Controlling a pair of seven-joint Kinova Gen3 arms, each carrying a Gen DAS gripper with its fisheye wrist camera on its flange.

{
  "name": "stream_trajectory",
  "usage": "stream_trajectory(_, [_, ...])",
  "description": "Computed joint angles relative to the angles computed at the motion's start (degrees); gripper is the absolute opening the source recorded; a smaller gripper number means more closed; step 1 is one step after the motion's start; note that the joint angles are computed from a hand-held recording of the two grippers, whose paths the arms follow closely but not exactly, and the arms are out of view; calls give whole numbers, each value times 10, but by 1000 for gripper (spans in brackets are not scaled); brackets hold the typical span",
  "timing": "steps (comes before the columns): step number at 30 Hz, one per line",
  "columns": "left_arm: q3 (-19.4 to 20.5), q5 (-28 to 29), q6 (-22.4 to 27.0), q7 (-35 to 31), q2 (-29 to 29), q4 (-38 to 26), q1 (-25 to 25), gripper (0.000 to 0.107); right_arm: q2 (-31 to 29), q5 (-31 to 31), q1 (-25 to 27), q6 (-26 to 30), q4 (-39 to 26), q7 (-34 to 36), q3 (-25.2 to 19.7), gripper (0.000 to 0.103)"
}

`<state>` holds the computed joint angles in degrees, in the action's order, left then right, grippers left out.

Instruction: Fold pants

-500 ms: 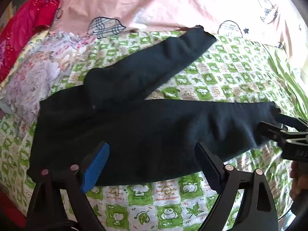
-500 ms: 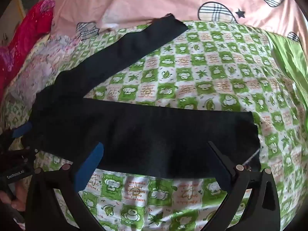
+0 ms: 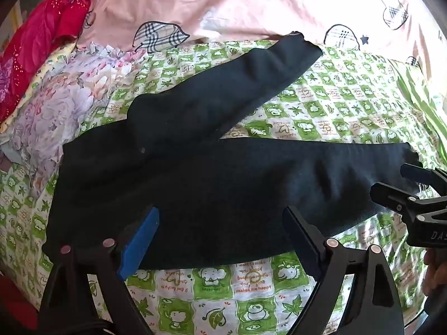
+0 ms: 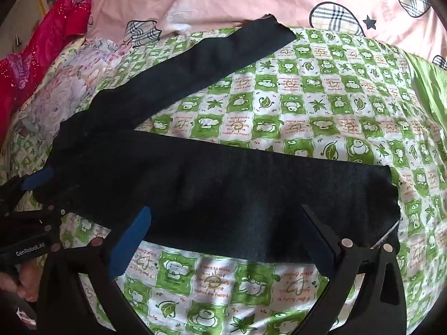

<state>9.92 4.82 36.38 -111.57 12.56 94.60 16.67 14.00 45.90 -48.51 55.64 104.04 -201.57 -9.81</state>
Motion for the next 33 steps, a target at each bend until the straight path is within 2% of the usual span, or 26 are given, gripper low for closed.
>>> stream_trajectory(1, [0, 0, 0, -1, 0, 0, 0, 91, -10, 6, 10, -3, 9, 10, -11, 101])
stream_trajectory(13, [0, -2, 0, 0, 1, 1, 1, 91, -20, 2, 22, -35, 17, 62, -7, 101])
stream_trajectory(33, [0, -4, 10, 1, 11, -8, 4, 91, -25, -5, 28, -60, 26, 58, -6, 101])
